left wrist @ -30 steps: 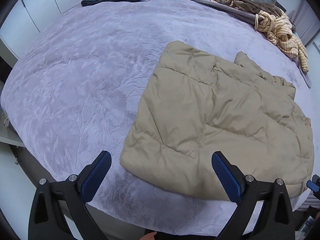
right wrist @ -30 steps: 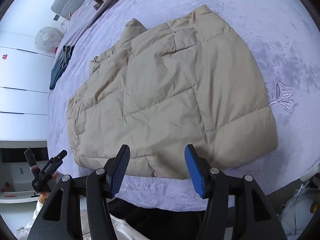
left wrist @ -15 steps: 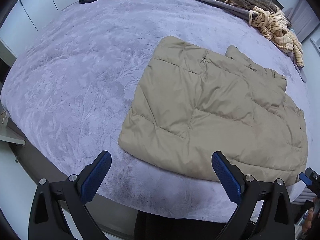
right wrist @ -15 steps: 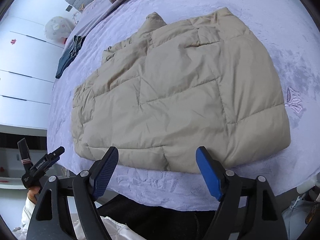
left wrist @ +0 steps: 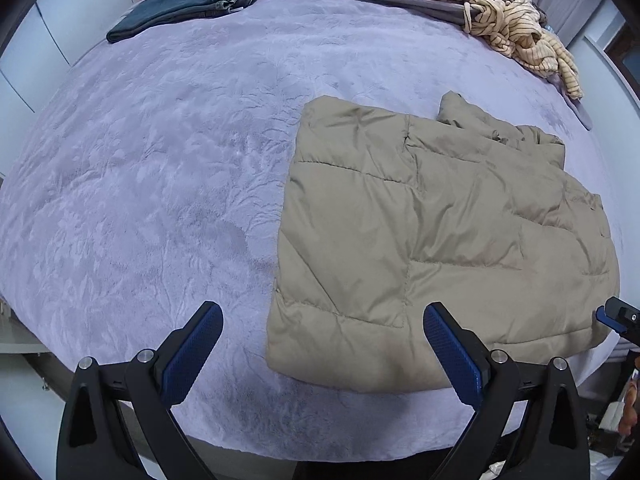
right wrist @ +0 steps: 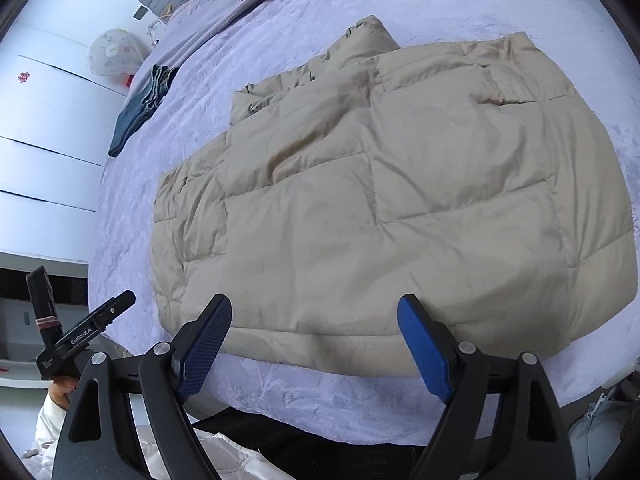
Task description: Fold large clothes
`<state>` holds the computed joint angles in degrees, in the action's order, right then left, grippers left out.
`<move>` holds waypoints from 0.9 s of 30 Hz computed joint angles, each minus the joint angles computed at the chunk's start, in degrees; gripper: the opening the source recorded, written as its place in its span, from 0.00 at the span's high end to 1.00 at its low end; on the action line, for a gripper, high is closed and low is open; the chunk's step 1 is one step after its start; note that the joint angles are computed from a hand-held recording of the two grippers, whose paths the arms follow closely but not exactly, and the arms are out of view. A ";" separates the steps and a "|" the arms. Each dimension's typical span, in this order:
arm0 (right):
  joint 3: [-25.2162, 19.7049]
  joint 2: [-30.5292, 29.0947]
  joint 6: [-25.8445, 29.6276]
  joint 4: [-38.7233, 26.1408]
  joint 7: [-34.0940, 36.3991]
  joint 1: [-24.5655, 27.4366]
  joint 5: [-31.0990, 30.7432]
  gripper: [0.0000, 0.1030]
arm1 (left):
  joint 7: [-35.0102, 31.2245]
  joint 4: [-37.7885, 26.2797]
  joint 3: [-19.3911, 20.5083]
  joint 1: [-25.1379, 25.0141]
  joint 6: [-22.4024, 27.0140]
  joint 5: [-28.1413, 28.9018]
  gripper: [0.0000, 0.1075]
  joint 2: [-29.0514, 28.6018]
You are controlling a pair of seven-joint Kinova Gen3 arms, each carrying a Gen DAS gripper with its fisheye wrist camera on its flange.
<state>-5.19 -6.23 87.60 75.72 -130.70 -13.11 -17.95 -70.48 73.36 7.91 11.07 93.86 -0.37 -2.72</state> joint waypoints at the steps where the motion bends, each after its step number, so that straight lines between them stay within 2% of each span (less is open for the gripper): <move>1: -0.63 0.38 -0.14 -0.27 -1.32 -0.29 0.44 0.16 | -1.24 0.03 -0.65 -0.46 -0.03 0.73 0.06 0.35; 7: -2.68 2.18 -0.11 -1.67 -6.91 -2.43 3.28 0.15 | -6.42 0.95 -2.32 -2.38 -0.59 3.48 0.06 2.00; 10: -3.14 2.98 -0.40 -2.00 -9.17 -3.47 4.35 0.00 | -7.99 1.37 -2.65 -3.02 -0.90 4.40 0.06 2.49; 15: -3.58 4.64 -1.20 -2.84 -11.14 -5.10 5.44 0.00 | -10.14 1.87 -3.18 -4.05 -1.15 5.79 0.06 3.42; 21: -3.05 8.09 0.58 -5.89 -12.99 -6.18 5.53 0.00 | -13.11 2.57 -3.89 -5.39 -1.90 7.60 0.06 4.78; 27: -1.99 10.00 -1.75 -5.19 -14.30 -5.52 4.15 0.00 | -21.80 3.22 -6.57 -10.38 -3.17 14.60 0.06 6.67</move>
